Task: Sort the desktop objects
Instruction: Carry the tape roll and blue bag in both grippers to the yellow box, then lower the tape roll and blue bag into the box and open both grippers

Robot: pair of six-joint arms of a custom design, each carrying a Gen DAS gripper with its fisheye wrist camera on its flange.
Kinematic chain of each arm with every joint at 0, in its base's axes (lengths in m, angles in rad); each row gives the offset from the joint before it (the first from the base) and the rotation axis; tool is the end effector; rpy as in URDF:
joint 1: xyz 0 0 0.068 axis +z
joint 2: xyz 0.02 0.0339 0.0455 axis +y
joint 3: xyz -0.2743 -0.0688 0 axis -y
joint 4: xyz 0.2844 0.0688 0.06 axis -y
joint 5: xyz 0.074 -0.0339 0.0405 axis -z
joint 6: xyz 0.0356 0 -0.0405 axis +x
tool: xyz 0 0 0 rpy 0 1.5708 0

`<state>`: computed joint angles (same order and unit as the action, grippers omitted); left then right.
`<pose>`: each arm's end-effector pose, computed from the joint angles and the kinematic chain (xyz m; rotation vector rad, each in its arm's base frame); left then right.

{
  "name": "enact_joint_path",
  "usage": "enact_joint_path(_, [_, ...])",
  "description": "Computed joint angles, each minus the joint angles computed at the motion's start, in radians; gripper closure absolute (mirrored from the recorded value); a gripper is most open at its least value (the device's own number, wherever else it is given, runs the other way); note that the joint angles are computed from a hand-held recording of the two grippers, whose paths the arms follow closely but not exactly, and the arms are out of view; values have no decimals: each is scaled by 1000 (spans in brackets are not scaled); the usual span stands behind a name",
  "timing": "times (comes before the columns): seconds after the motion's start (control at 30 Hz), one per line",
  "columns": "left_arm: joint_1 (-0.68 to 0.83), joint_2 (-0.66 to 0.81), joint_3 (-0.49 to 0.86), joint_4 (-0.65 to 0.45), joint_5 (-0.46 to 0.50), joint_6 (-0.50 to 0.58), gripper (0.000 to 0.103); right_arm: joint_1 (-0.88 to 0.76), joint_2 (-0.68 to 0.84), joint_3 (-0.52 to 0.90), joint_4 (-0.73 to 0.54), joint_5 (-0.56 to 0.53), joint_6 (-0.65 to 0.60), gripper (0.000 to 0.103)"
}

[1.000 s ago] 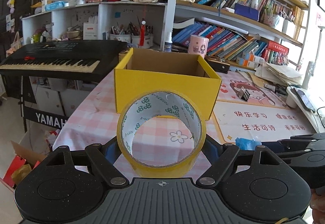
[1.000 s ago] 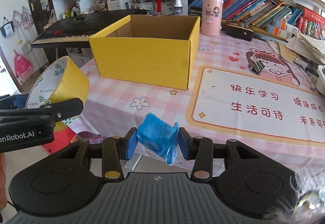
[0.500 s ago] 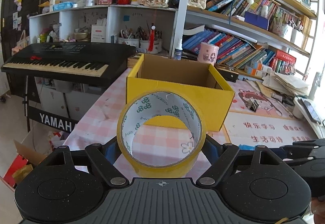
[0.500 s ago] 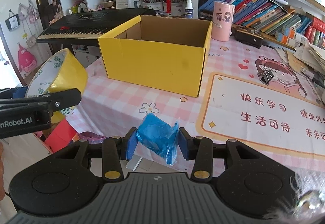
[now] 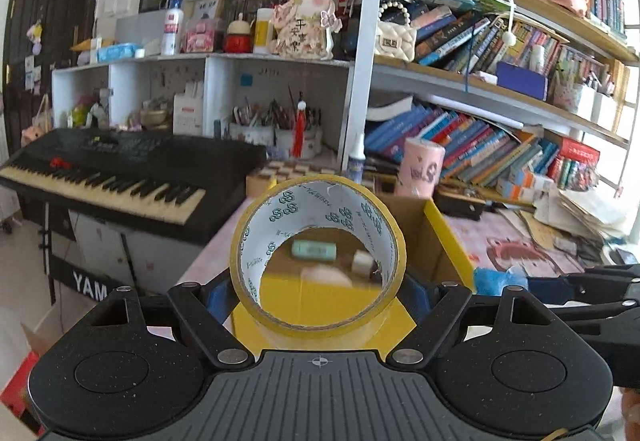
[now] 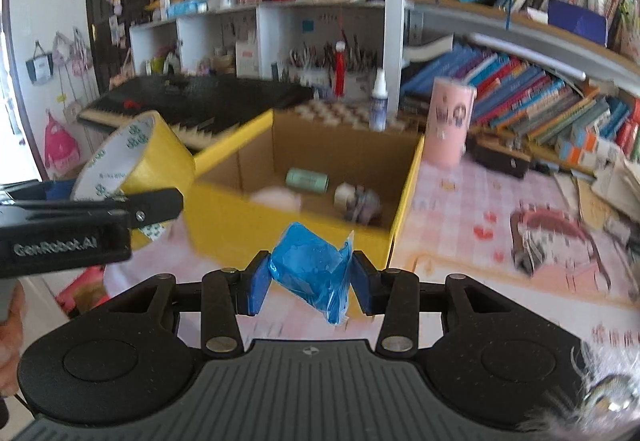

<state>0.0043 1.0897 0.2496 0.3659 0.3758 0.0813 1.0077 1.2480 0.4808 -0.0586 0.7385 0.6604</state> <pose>0.2229 -0.0121 0.1360 0.3108 2.0010 -0.3295 0.1523 0.1964 0.1457 -0.0506 2.1456 0.0624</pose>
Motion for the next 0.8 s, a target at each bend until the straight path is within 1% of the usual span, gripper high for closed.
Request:
enact_joint_path(0.13, [-97, 201, 124, 80, -106, -4, 20, -159, -11, 6, 119, -109, -180, 63])
enact_joint_path(0.2, [-133, 300, 201, 77, -148, -7, 20, -223, -6, 17, 158, -155, -239, 63])
enact_joint_path(0.37, [-200, 512, 396, 22, -219, 0, 20, -367, 41, 54, 234, -262, -352, 63])
enact_joint_path(0.47, [-239, 618, 516, -62, -275, 46, 20, -448, 105, 102, 268, -344, -403, 63])
enact_joint_path(0.57, [-268, 724, 658, -206, -345, 76, 20, -519, 188, 174, 266, -428, -436, 63])
enact_joint_path(0.67, [-262, 811, 777, -340, -327, 51, 20, -562, 274, 255, 253, -480, -465, 63])
enact_joint_path(0.7, [-261, 830, 802, -369, -323, 46, 20, -572, 300, 279, 248, -497, -471, 63])
enact_joint_path(0.8, [-264, 859, 833, -408, -324, 53, 20, -608, 388, 367, 206, -556, -482, 63])
